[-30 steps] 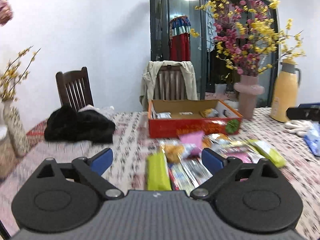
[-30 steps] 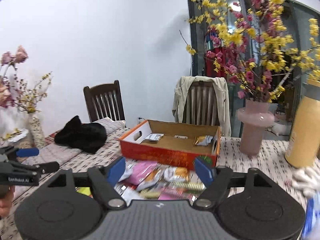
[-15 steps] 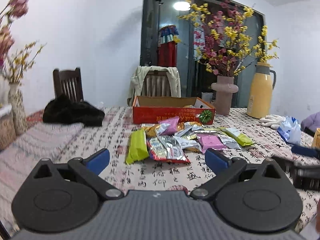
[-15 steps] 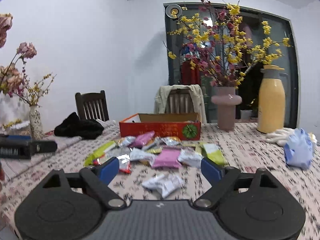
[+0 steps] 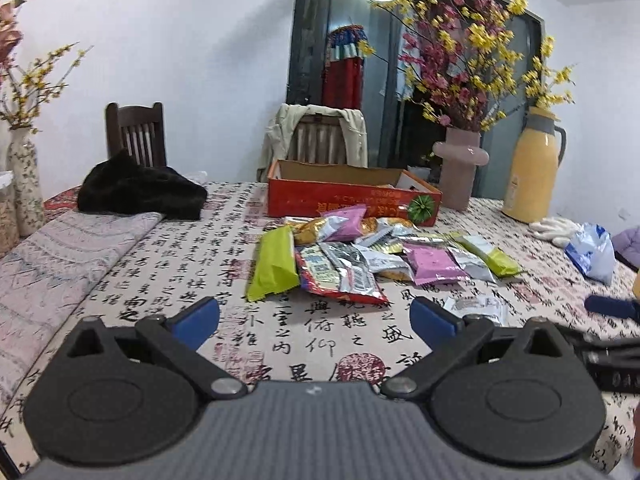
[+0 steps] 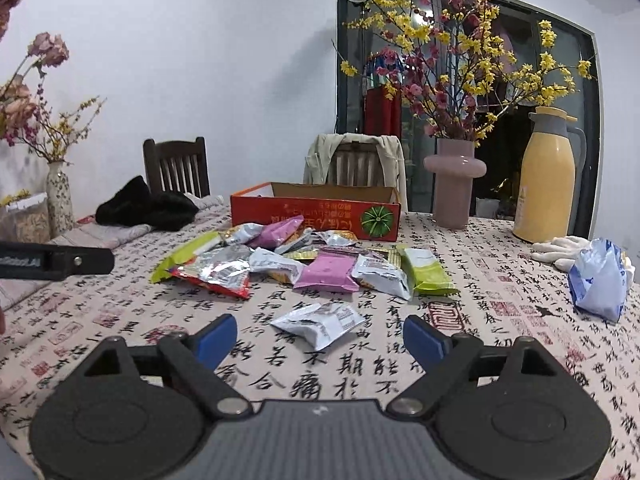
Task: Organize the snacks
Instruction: 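Move both tools back over the snack pile, then grasp a white packet with the left gripper while the right grasps another white packet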
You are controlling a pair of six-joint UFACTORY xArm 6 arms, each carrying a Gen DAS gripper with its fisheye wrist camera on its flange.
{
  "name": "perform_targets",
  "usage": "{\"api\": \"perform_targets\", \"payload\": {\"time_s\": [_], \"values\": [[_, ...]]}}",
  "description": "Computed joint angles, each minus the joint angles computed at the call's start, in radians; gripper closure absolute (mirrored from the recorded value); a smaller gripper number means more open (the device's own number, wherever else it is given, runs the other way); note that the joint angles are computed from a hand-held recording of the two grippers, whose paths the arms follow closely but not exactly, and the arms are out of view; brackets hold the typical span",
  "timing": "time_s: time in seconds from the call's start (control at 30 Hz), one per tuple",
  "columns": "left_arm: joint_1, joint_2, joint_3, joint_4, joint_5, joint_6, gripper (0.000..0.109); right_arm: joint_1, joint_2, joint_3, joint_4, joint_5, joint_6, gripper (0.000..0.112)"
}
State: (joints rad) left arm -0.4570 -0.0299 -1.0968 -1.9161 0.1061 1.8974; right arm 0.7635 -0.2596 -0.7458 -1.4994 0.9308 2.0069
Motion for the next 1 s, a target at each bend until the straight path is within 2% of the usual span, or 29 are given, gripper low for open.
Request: {"api": "perform_targets", "payload": {"time_s": [0.1, 0.27, 0.33, 0.47, 0.5, 0.6, 0.63, 0.7, 0.77, 0.8, 0.93, 1.0], "values": [[-0.017, 0.030, -0.012, 0.119, 0.009, -0.096, 0.006, -0.033, 0.003, -0.009, 0.022, -0.001, -0.032, 0.022], [-0.049, 0.096, -0.061, 0.342, 0.050, -0.290, 0.006, -0.116, -0.022, 0.009, 0.008, -0.075, -0.051, 0.022], [-0.062, 0.129, -0.093, 0.431, 0.061, -0.374, 0.006, -0.175, -0.034, 0.019, -0.014, -0.165, -0.054, 0.022], [-0.073, 0.198, -0.159, 0.565, 0.048, -0.523, 0.006, -0.335, 0.017, -0.024, -0.053, -0.478, -0.112, 0.023], [-0.067, 0.215, -0.173, 0.627, 0.054, -0.586, 0.006, -0.355, 0.047, -0.049, -0.028, -0.515, -0.174, 0.024], [-0.049, 0.263, -0.221, 0.808, 0.071, -0.766, 0.006, -0.382, 0.146, -0.128, 0.065, -0.538, -0.372, 0.026], [-0.042, 0.281, -0.243, 0.875, 0.082, -0.812, 0.006, -0.398, 0.171, -0.148, 0.090, -0.555, -0.416, 0.032], [-0.034, 0.318, -0.297, 0.927, 0.108, -0.808, 0.006, -0.444, 0.213, -0.173, 0.160, -0.639, -0.494, 0.041], [-0.031, 0.362, -0.354, 0.988, 0.131, -0.839, 0.006, -0.476, 0.239, -0.182, 0.210, -0.707, -0.531, 0.054], [-0.031, 0.379, -0.378, 1.010, 0.148, -0.849, 0.008, -0.484, 0.244, -0.182, 0.209, -0.719, -0.525, 0.056], [-0.022, 0.476, -0.545, 1.010, 0.304, -0.728, 0.013, -0.493, 0.231, -0.171, 0.122, -0.723, -0.411, 0.060], [-0.021, 0.551, -0.655, 1.070, 0.363, -0.699, 0.023, -0.498, 0.212, -0.159, 0.097, -0.708, -0.369, 0.061]]}}
